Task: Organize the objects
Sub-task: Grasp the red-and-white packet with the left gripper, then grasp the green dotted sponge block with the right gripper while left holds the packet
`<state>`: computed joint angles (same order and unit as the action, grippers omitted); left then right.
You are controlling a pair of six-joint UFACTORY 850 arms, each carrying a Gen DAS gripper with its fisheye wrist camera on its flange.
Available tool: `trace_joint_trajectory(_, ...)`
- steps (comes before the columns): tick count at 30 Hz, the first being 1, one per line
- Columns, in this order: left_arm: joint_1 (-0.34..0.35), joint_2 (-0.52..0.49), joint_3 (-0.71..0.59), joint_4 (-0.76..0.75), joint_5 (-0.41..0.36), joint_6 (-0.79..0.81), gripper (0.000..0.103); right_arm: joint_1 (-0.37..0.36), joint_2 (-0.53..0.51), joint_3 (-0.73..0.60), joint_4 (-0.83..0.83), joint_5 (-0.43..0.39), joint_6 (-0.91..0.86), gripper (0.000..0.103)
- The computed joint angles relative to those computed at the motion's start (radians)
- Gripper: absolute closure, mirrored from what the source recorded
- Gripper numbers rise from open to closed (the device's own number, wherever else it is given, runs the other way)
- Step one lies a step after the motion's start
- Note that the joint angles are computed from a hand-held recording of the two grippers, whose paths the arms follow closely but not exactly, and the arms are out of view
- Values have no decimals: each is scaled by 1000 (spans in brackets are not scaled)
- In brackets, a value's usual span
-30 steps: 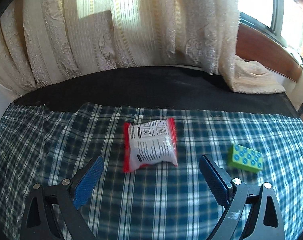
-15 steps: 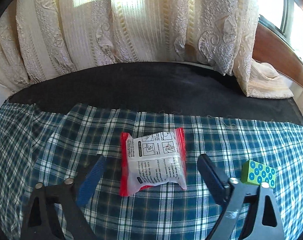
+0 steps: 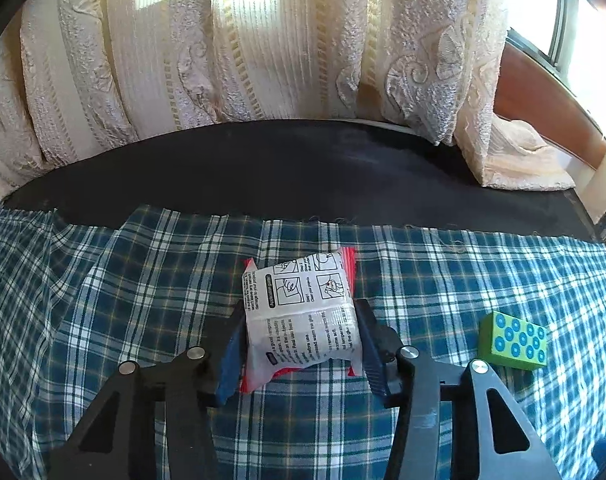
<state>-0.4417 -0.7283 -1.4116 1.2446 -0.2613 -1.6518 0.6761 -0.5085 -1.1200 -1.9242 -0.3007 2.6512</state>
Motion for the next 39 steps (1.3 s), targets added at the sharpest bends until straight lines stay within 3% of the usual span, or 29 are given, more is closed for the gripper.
trace_joint_trajectory(9, -11, 49, 47, 144, 9, -143, 52, -30, -125, -173, 176, 46, -235, 27)
trace_joint_trajectory(16, -10, 60, 54, 172, -6, -184, 52, -38, -225, -328, 495, 55, -591, 26)
trace_joint_trajectory(20, -5, 63, 56, 175, -7, -193, 52, -29, -271, -403, 610, 18, -730, 26)
trace_joint_trajectory(27, -1, 61, 56, 174, -11, -202, 52, -9, -352, -529, 760, -132, -930, 25)
trace_joint_trajectory(39, 1, 59, 57, 162, -12, -185, 52, -14, -386, -572, 851, -160, -1026, 27)
